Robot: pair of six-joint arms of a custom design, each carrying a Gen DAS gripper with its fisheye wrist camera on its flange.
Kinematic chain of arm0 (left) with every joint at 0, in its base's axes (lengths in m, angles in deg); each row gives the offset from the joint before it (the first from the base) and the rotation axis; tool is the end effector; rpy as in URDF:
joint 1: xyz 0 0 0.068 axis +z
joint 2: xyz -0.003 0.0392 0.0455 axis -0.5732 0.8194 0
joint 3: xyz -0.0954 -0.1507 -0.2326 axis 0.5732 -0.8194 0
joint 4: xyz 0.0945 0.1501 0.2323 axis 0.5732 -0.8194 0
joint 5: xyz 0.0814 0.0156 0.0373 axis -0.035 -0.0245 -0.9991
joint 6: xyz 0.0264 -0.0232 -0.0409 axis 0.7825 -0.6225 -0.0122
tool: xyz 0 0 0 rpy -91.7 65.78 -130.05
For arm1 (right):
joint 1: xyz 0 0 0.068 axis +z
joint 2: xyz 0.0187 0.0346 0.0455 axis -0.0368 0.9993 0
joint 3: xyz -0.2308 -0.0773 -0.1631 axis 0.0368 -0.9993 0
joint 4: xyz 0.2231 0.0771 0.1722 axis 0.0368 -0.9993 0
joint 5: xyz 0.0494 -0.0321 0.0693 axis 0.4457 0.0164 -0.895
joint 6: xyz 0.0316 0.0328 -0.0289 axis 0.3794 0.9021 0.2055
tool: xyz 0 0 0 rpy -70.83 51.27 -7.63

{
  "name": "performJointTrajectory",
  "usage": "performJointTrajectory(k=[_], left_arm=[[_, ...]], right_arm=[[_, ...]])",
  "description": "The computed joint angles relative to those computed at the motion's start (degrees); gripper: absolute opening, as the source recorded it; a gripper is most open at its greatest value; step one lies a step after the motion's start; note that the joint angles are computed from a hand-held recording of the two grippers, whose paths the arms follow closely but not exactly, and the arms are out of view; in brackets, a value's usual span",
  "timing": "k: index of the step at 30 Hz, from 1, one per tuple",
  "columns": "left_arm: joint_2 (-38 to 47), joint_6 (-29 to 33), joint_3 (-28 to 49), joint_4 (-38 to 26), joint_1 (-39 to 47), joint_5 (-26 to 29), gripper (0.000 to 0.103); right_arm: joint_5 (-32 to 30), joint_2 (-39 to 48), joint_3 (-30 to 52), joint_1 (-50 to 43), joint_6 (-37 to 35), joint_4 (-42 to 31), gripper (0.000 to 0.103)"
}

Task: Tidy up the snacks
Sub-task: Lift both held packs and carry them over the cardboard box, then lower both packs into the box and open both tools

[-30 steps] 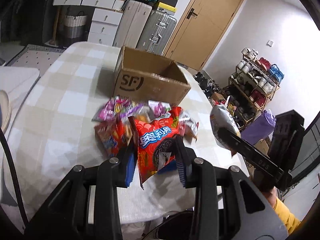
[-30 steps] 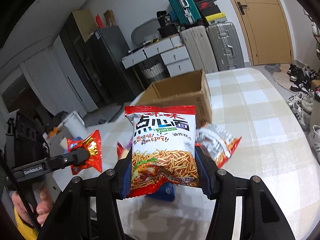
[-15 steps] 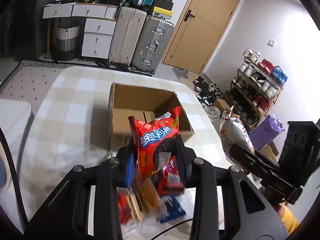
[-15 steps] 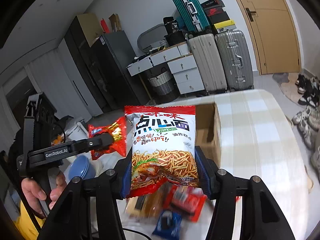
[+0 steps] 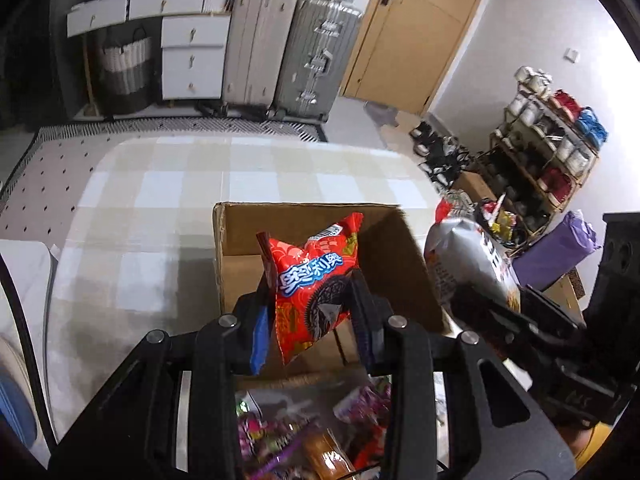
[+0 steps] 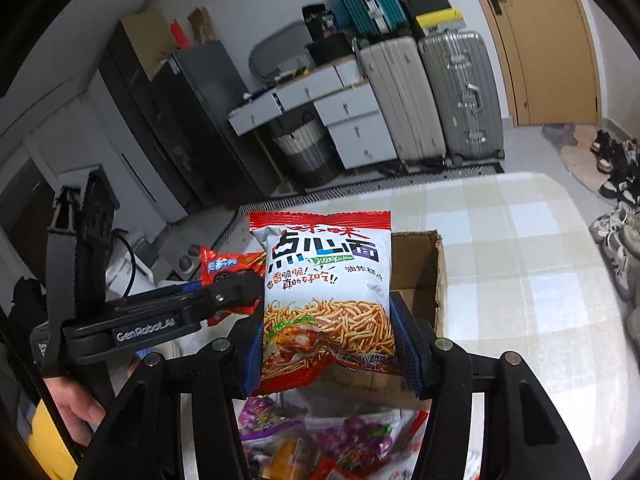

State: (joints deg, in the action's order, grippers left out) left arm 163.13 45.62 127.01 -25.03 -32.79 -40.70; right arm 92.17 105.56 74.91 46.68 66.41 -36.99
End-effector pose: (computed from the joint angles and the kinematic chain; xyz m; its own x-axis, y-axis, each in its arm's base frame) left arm 0.4256 -0.0031 0.3821 -0.7352 0.3110 -0.6023 0.5513 0.7913 -0.2645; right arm 0.2020 0.2040 0.3462 -0.5873 0.3850 -0.7119 0.1012 0.9076 0.4074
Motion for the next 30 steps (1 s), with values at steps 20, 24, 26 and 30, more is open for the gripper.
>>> performJointTrajectory(k=[20,24,26,30], left_arm=[[10.27,1.66,-4.25,9.29,-6.01,-8.55,0.032],[8.05,1.14,-9.00,13.30,-6.58,-9.65,0.032],[7.51,0.74,-10.00,14.12,-6.52,-9.28,0.032],[5.62,1.13,-12.42,14.99,-6.13,-8.92,0.032]], right_arm=[[-14.28,9.05,-2.12,-11.14,-3.80,4.54,0.055],[-12.71,10.90,0.21,-10.22,-4.85,1.80,0.056],[-12.63,11.20,0.22,-10.20,-4.86,1.69,0.056],[-11.94,11.45,0.26,-10.06,-5.27,1.59,0.056]])
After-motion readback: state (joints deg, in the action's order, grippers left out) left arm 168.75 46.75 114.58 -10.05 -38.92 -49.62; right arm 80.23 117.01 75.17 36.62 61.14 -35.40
